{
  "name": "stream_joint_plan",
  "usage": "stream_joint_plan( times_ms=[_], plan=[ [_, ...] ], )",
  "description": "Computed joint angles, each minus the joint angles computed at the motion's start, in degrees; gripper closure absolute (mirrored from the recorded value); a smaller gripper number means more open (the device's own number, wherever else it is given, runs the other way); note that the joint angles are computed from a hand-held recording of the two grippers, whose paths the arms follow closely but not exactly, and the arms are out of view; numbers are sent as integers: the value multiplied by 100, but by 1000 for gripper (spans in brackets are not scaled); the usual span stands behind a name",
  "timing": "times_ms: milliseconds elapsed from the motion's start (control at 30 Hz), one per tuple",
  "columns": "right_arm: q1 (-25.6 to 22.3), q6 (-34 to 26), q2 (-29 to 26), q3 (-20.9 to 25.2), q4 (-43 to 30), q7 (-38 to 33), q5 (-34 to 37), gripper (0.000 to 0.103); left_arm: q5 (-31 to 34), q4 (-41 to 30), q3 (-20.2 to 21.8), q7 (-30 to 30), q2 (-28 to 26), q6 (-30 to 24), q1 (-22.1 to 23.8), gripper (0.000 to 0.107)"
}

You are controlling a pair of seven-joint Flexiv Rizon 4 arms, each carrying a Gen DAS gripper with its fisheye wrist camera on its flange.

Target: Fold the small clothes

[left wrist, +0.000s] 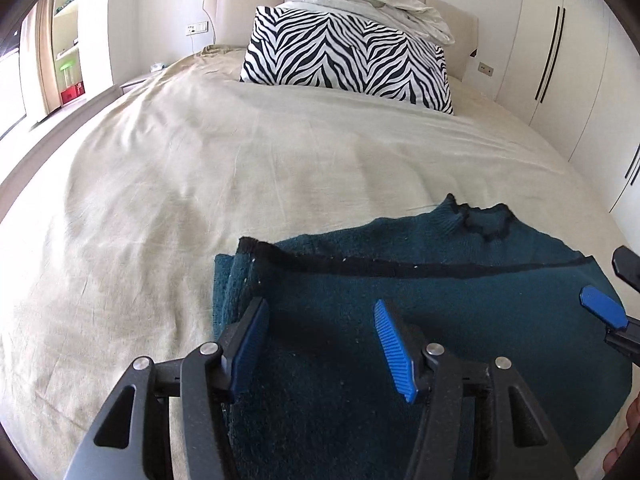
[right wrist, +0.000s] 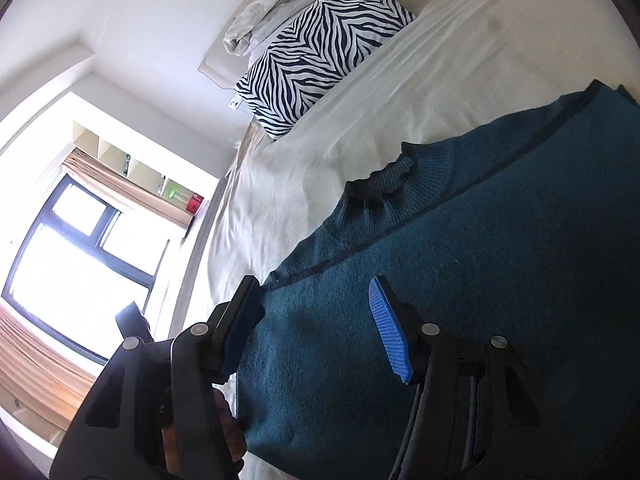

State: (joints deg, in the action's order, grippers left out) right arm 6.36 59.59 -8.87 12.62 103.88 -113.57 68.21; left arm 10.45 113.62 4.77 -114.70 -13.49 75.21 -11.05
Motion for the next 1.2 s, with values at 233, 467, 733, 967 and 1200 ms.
stream_joint_plan(
  times_ms=[233,467,733,967,1200],
  plan=[
    [-626,-390,-1012,167,-648,-236,583,76,-1041,659,-446,959,-193,1191,415,40],
    [-1591,-446,-766,-267,-297,-837,2031,80,-1735,943,-644,1513,-195,1600,467,40],
    [-1480,375,297,-552,543,-162,1230,68,-1705,816,-172,1486,-273,1525,19,39],
    [-761,-989,1303,-427,1409,-869,1456,45,-1412,707,109,1215,-297,1422,-199,39],
    [-785,-832,1454,-994,2041,-806,1776,62,-1294,700,109,1142,-281,1388,-177,39]
  ],
)
